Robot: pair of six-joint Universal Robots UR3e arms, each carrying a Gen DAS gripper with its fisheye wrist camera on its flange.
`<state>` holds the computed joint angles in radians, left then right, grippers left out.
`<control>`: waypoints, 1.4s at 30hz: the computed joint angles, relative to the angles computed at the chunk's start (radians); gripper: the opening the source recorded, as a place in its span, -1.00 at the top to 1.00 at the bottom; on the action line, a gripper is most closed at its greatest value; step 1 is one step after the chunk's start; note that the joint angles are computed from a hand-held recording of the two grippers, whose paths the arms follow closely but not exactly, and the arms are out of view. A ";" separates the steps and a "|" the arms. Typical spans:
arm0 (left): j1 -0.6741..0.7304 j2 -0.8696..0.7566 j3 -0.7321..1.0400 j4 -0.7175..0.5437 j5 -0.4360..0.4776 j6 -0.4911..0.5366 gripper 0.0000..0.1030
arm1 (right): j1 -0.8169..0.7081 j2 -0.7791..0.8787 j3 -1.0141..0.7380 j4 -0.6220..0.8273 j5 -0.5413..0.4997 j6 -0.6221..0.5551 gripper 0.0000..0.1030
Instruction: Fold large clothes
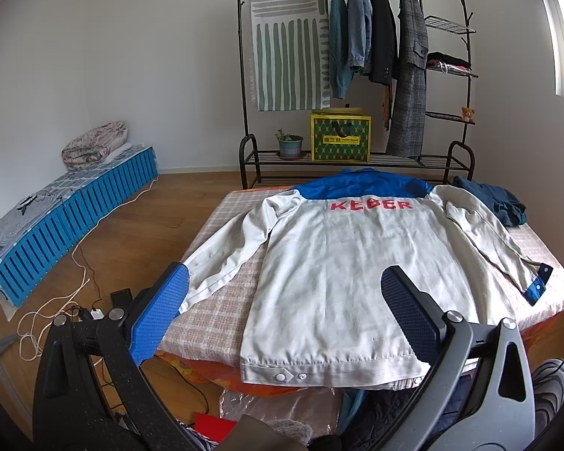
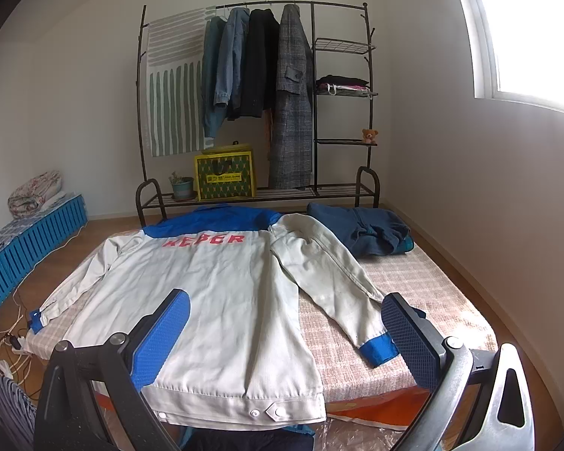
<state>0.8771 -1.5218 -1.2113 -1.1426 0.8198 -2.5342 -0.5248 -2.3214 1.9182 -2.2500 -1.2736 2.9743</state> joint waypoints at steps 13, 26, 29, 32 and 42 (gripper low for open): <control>0.003 -0.008 0.017 -0.009 -0.003 -0.001 -1.00 | -0.006 0.005 -0.001 0.004 0.009 0.002 -0.99; 0.004 -0.006 0.013 -0.008 -0.004 0.003 -1.00 | -0.003 0.008 -0.004 0.002 0.010 0.003 -0.99; 0.004 -0.004 0.006 -0.002 -0.004 0.002 -1.00 | -0.003 0.008 -0.005 0.004 0.009 0.003 -0.99; 0.004 -0.006 0.014 -0.010 -0.002 0.002 -1.00 | 0.006 0.013 -0.009 0.003 0.004 0.008 -0.99; 0.005 -0.084 0.100 0.040 0.031 -0.054 -1.00 | 0.151 0.112 -0.083 -0.060 -0.082 0.075 -0.99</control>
